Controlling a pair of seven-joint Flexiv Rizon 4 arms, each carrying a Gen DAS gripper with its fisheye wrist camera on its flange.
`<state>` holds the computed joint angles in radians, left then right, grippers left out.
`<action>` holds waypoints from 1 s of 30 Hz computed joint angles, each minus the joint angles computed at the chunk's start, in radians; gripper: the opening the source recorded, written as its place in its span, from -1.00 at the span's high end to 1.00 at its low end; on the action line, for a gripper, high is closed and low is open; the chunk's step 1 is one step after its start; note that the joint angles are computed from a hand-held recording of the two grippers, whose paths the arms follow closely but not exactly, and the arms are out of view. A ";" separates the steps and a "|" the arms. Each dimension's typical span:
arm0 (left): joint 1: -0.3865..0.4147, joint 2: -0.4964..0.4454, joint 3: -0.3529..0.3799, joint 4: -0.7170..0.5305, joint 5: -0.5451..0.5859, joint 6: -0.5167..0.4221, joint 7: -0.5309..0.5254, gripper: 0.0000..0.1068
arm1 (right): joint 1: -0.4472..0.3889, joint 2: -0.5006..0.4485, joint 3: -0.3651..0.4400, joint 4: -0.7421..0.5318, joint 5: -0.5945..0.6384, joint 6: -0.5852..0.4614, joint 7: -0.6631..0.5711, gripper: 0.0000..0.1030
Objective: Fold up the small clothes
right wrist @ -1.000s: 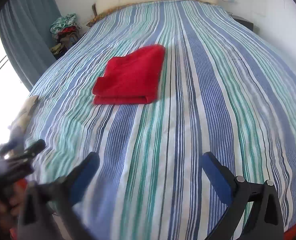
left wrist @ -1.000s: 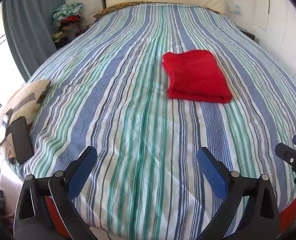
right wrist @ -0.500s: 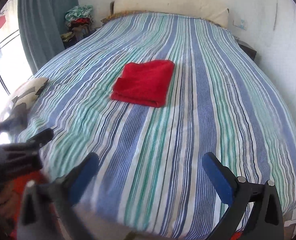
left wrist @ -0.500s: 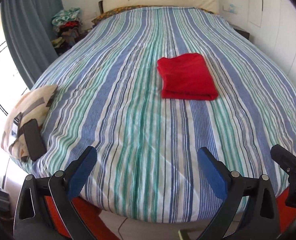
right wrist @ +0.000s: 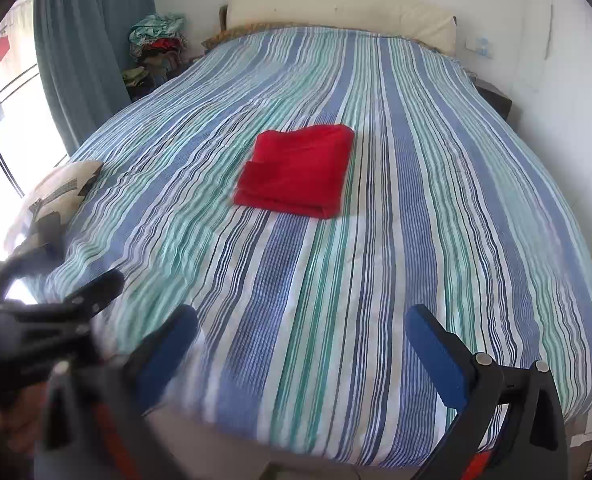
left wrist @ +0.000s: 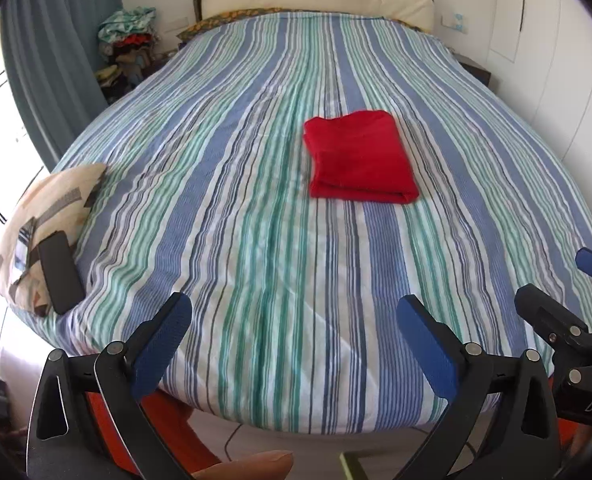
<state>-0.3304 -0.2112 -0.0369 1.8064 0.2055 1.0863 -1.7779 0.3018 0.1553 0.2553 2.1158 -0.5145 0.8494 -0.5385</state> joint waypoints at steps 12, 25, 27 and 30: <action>-0.023 -0.007 0.012 -0.037 0.085 -0.025 -0.057 -0.91 | 0.006 0.012 0.016 -0.047 -0.060 -0.140 0.059 -0.99; -0.023 0.001 0.010 -0.040 0.107 -0.019 -0.075 -0.91 | 0.014 0.017 0.020 -0.054 -0.106 -0.193 0.064 -0.99; -0.024 0.001 0.010 -0.041 0.113 -0.021 -0.079 -0.91 | 0.016 0.016 0.019 -0.054 -0.103 -0.196 0.061 -0.99; -0.027 0.003 0.011 -0.043 0.122 -0.019 -0.083 -0.91 | 0.017 0.016 0.020 -0.054 -0.107 -0.197 0.063 -0.99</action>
